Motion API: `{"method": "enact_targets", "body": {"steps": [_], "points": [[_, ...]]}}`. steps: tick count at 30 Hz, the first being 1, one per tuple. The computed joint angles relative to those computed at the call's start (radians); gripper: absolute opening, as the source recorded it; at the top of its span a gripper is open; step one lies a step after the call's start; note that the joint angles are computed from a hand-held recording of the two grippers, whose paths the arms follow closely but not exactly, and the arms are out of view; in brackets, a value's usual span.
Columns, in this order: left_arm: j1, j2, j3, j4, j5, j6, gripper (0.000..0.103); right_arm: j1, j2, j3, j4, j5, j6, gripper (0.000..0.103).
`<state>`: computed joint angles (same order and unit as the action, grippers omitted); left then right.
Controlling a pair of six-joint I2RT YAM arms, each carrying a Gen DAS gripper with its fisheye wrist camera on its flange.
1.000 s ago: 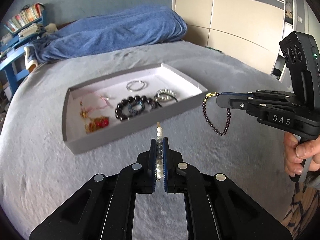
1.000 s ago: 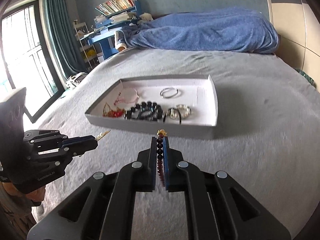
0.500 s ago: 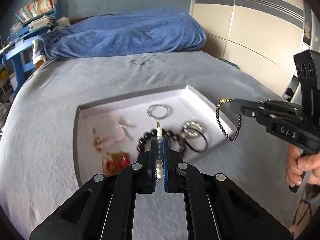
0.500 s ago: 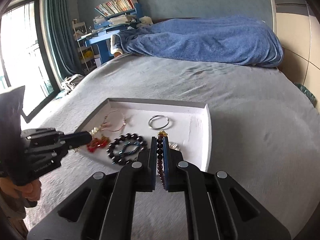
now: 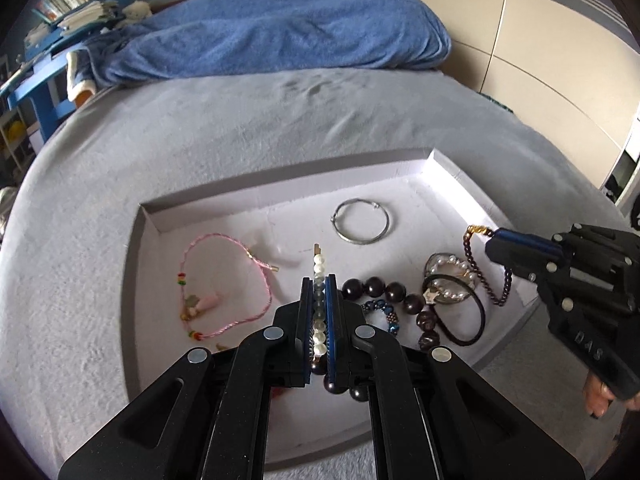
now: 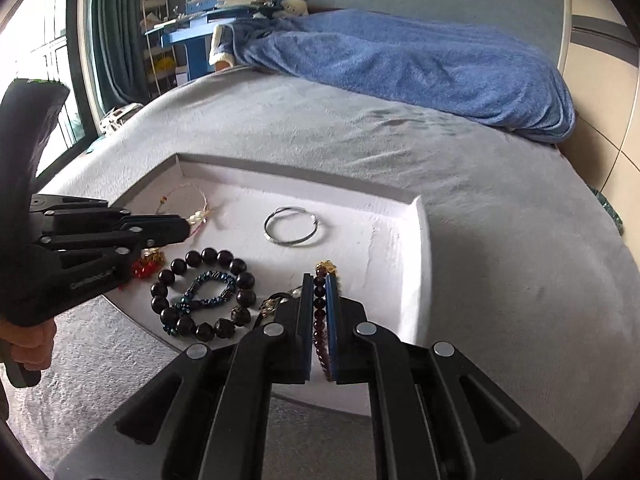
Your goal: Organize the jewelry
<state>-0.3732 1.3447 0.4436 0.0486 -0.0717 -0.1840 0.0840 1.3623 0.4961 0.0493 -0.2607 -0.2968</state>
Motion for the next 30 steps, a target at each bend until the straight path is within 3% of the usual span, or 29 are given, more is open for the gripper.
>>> {"method": "enact_targets", "body": {"steps": [3,6,8,11,15,17,21,25,30], "points": [[-0.019,0.028,-0.006,0.022,-0.02,-0.004,0.007,0.02,0.037,-0.007,0.03,0.006,0.009,0.006],[-0.018,0.016,-0.027,0.042,-0.024,-0.024,0.025,0.019,0.06,-0.01,0.047,-0.012,0.02,0.006],[-0.019,-0.009,-0.049,0.059,-0.026,-0.029,0.033,0.007,0.052,-0.019,0.049,-0.034,0.025,0.011],[-0.032,-0.063,-0.086,0.071,-0.042,-0.025,0.04,-0.016,0.011,-0.052,0.063,-0.066,0.03,0.022],[-0.063,-0.177,-0.154,0.09,-0.083,-0.052,0.068,-0.064,-0.064,-0.114,0.09,-0.131,0.034,0.045],[-0.095,-0.253,-0.194,0.084,-0.123,-0.072,0.074,-0.085,-0.108,-0.152,0.105,-0.153,0.032,0.055],[-0.17,-0.421,-0.266,0.024,-0.215,-0.102,0.079,-0.11,-0.185,-0.216,0.12,-0.176,0.012,0.065],[-0.274,-0.613,-0.33,-0.065,-0.357,-0.168,0.088,-0.154,-0.308,-0.293,0.154,-0.222,0.02,0.082],[-0.446,-0.902,-0.385,-0.302,-0.554,-0.292,0.091,-0.214,-0.479,-0.35,0.096,-0.282,0.031,0.091]]}}
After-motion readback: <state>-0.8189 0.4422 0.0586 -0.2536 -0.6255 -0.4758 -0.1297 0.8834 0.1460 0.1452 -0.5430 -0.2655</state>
